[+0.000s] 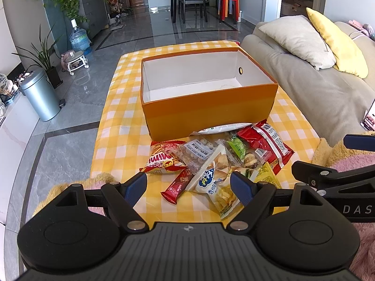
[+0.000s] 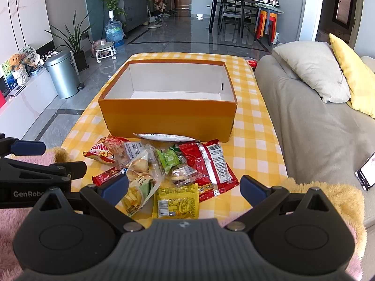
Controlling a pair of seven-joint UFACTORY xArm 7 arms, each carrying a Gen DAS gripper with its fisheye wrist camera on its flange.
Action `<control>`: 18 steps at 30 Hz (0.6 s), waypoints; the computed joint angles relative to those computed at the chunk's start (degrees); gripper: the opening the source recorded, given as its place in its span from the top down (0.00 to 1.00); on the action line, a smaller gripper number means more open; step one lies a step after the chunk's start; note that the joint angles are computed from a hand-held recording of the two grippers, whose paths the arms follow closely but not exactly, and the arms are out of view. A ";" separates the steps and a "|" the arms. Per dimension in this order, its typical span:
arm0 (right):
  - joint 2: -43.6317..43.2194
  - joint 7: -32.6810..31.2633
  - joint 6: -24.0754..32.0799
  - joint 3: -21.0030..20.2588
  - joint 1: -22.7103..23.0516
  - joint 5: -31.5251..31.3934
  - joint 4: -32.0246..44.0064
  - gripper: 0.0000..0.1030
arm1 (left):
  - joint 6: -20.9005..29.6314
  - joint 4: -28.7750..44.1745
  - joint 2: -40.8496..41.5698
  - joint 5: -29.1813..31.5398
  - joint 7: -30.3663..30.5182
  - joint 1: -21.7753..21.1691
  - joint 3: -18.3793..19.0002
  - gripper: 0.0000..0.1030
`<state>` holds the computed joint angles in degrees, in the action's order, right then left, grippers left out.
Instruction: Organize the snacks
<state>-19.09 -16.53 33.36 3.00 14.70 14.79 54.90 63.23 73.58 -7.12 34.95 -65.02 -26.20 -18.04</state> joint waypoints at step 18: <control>0.25 0.44 0.62 0.08 0.02 -0.12 0.35 0.05 | -0.09 -0.07 -0.03 -0.03 0.02 0.02 0.01 0.08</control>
<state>-18.84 -16.08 33.98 3.08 14.72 14.67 55.25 63.14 73.51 -7.15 34.92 -65.00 -26.18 -18.03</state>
